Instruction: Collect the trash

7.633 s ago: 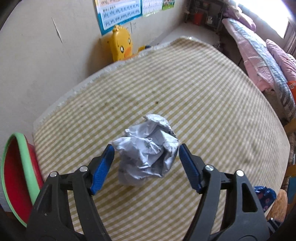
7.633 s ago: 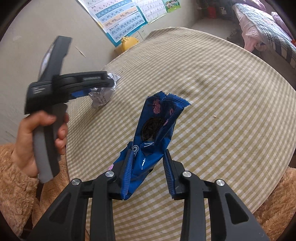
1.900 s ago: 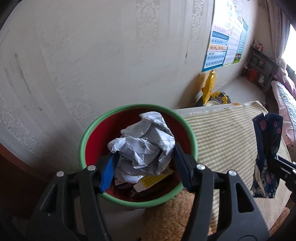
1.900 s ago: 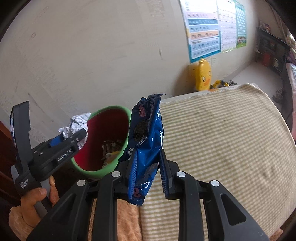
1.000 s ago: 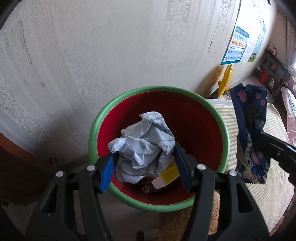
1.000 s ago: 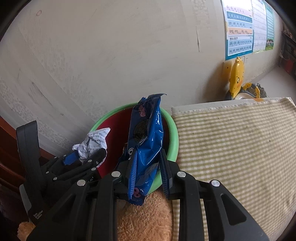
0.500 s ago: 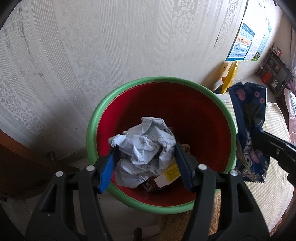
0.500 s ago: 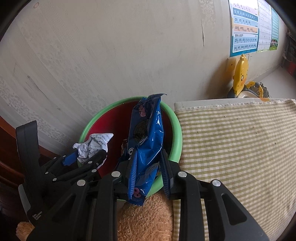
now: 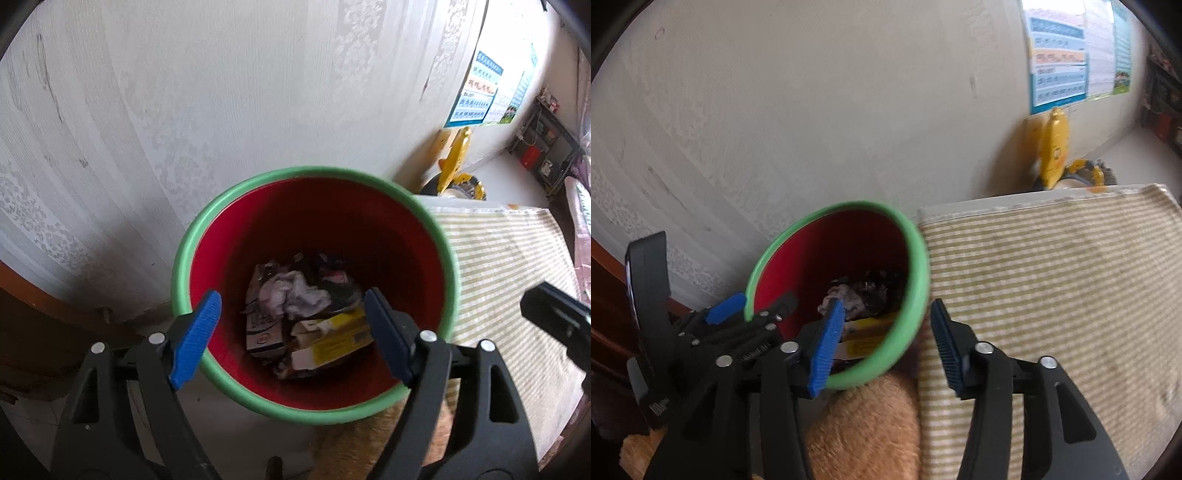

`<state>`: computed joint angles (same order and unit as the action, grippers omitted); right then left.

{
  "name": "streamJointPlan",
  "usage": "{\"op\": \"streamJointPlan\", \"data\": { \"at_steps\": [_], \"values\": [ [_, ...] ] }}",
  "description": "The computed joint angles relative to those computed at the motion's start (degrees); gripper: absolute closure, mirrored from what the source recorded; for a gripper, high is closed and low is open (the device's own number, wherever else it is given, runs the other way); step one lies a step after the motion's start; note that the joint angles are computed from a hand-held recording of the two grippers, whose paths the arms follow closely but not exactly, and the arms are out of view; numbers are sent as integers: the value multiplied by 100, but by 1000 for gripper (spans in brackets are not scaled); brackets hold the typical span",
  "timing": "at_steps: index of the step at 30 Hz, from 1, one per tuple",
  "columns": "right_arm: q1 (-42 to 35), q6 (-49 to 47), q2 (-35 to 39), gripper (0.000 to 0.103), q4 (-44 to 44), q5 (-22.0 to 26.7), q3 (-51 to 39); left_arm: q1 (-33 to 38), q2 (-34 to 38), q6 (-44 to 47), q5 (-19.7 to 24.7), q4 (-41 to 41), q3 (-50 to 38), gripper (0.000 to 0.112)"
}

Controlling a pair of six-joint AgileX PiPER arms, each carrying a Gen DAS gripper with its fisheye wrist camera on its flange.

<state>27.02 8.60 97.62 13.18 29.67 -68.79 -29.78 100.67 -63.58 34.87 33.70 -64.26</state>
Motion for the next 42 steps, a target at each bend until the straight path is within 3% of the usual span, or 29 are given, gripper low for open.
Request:
{"op": "streamJointPlan", "data": {
  "at_steps": [5, 9, 11, 17, 20, 21, 23, 25, 29, 31, 33, 42],
  "values": [
    [-352, 486, -930, 41, -441, -227, 932, -576, -73, -278, 205, 379, -268, 30],
    [-557, 1724, -1894, 29, -1746, -408, 1712, -1121, -157, -658, 379, 874, -528, 19],
    [-705, 2029, -2398, 29, -2187, -480, 2051, -1430, -203, -987, 490, 1302, -673, 15],
    [-474, 4780, -4033, 9, -5473, -676, 3042, -2422, -279, -2246, 1140, 2970, -1095, 15],
    [29, 6165, -4920, 8, -7191, -215, 3440, -2839, -215, -2756, 1573, 3628, -1352, 15],
    [317, 6719, -5058, 8, -7764, 114, 3515, -2947, -178, -2805, 1664, 3674, -1496, 15],
    [1171, 7673, -5303, 8, -8701, 1238, 3740, -3028, -133, -2771, 1677, 3534, -1700, 15],
    [1470, 7867, -5326, 8, -8741, 1684, 3808, -3128, -19, -2714, 1852, 3373, -1995, 14],
    [1019, 7566, -5616, 8, -8069, 1432, 3819, -3516, 239, -2941, 2642, 3688, -2294, 14],
    [982, 7423, -5730, 8, -7878, 1568, 3799, -3692, 380, -2950, 3009, 3804, -2452, 14],
    [646, 7135, -5705, 8, -7652, 1376, 3729, -3754, 380, -2932, 3010, 3732, -2496, 15],
    [476, 7018, -5747, 8, -7470, 1406, 3710, -3756, 401, -2472, 2808, 3243, -2644, 15]
  ]
}}
